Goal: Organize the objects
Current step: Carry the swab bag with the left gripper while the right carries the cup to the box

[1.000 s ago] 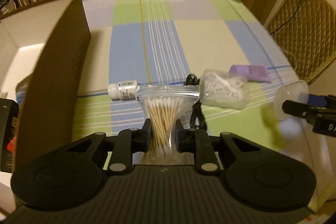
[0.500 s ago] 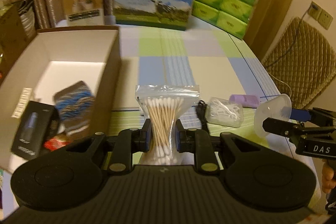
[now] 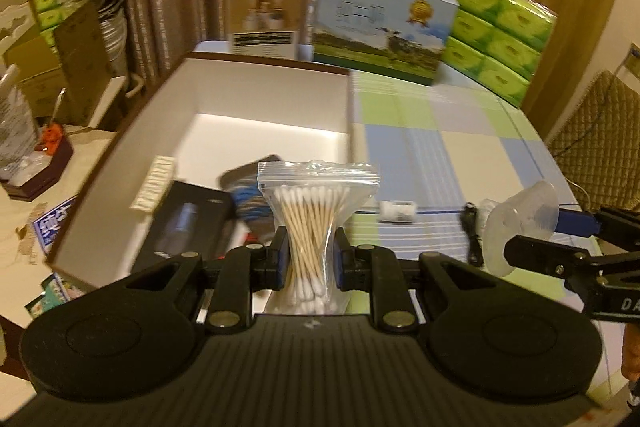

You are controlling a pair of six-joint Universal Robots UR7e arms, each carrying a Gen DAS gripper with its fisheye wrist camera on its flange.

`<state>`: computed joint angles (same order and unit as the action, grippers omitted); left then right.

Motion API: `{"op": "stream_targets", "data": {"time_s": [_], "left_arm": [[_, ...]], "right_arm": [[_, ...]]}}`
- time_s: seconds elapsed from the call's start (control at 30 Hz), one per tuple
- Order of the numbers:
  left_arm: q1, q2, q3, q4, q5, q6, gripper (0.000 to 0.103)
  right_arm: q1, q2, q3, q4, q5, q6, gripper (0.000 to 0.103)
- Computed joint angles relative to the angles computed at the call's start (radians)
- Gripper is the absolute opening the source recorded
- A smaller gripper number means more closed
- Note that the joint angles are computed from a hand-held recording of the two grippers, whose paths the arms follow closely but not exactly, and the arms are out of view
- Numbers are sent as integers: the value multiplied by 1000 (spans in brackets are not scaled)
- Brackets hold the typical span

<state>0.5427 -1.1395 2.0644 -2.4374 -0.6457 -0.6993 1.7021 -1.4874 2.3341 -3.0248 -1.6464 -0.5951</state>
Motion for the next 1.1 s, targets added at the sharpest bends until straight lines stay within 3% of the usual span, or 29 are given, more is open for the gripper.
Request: {"op": "stream_targets", "data": {"time_s": [0.23, 0.43, 0.8, 1.1], "left_arm": [[47, -79, 26, 17, 23, 58, 17], [108, -89, 7, -23, 19, 191, 17], [238, 3, -114, -127, -31, 434, 17], [322, 115, -248, -146, -74, 549, 17]], "right_arm": [[85, 190, -67, -79, -6, 6, 68], [115, 327, -153, -110, -24, 5, 68], [119, 494, -322, -103, -122, -41, 68], [111, 591, -479, 7, -205, -106, 68]]}}
